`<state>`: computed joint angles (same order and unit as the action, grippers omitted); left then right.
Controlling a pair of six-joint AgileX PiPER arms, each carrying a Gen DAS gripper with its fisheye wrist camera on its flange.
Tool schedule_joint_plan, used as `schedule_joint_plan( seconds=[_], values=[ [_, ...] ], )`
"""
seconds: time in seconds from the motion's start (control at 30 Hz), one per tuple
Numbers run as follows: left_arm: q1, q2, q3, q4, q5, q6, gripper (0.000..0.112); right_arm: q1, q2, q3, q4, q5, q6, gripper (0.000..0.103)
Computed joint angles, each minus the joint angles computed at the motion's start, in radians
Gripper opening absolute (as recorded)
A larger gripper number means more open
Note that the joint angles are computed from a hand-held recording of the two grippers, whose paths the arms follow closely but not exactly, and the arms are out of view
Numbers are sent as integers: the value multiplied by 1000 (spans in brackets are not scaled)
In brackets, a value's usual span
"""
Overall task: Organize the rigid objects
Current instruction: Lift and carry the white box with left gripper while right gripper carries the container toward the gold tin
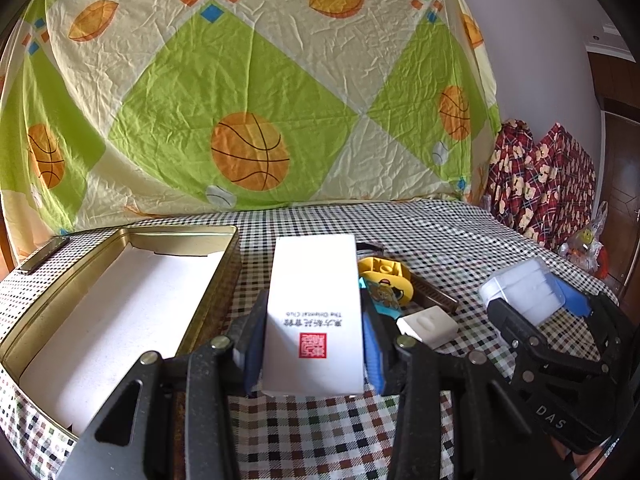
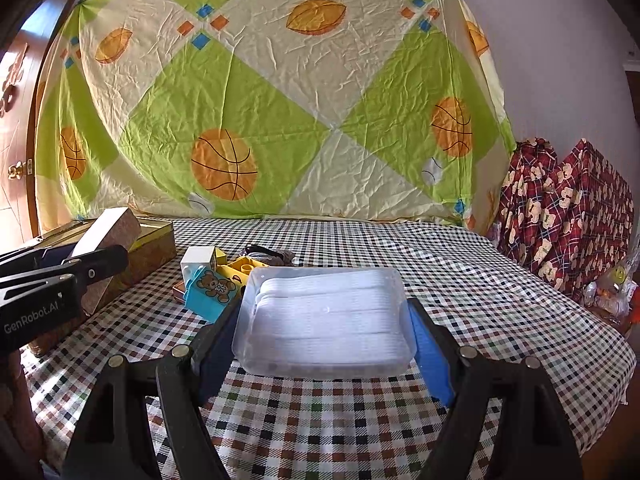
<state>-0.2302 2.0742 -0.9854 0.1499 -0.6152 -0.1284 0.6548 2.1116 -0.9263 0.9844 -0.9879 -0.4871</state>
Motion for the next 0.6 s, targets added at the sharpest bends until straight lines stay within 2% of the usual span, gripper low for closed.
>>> schedule_joint_plan(
  seconds=[0.6],
  values=[
    [1, -9, 50, -42, -95, 34, 40, 11, 4, 49, -79, -83, 83, 80]
  ],
)
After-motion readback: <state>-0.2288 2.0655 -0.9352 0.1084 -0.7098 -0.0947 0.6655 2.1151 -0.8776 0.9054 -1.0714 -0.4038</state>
